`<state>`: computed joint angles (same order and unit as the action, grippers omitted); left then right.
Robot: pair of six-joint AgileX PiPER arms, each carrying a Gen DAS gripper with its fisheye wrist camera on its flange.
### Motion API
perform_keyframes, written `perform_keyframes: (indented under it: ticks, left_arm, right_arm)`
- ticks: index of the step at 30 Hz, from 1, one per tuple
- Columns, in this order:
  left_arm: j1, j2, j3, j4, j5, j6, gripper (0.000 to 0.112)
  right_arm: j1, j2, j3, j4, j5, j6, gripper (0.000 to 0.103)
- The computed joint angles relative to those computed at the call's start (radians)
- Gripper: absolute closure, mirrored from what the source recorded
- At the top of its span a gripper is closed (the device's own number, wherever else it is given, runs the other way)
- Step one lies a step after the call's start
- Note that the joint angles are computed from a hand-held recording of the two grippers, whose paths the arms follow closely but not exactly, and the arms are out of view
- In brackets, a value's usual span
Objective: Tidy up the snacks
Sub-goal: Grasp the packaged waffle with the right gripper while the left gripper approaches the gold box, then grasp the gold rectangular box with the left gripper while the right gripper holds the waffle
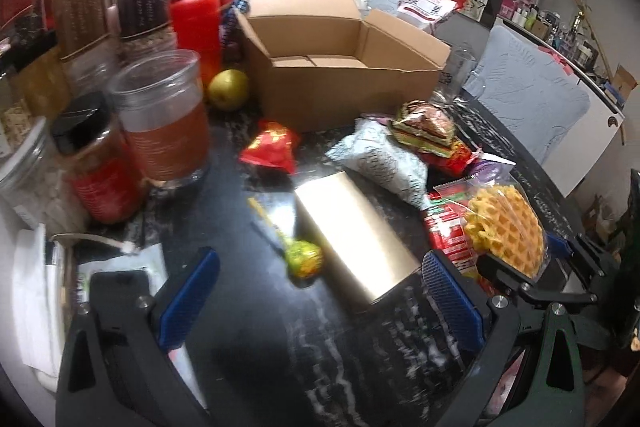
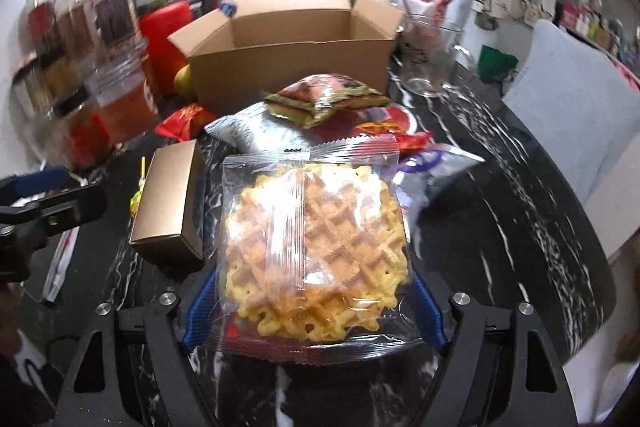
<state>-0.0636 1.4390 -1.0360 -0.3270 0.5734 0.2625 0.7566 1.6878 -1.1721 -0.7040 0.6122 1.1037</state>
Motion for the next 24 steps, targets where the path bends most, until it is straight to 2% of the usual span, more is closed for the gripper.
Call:
perform_keyframes:
  ticks: [7,10,11,12,14,18,24]
  left_arm:
    - [-0.094,0.077,-0.042,0.095,-0.026,-0.135,0.009]
    - [-0.107,0.114,-0.054,0.062,-0.030,-0.111,0.021]
    - [-0.110,0.125,-0.064,0.067,-0.019,-0.117,0.027]
    - [-0.115,0.146,-0.082,0.065,0.000,-0.119,0.028]
    - [-0.116,0.163,-0.087,0.046,-0.004,-0.111,0.028]
    - [-0.151,0.175,-0.091,0.119,-0.034,-0.161,0.028]
    - [-0.183,0.204,-0.116,0.103,-0.025,-0.112,0.028]
  right_arm:
    - [-0.018,-0.072,0.079,-0.061,-0.005,0.081,0.022]
    - [-0.035,-0.106,0.124,-0.071,-0.020,0.100,0.022]
    - [-0.038,-0.115,0.135,-0.076,-0.024,0.108,0.022]
    - [-0.044,-0.122,0.146,-0.078,-0.028,0.114,0.022]
    - [-0.051,-0.135,0.166,-0.086,-0.034,0.127,0.022]
    - [-0.068,-0.159,0.199,-0.097,-0.053,0.150,0.022]
    - [-0.081,-0.169,0.217,-0.108,-0.065,0.167,0.022]
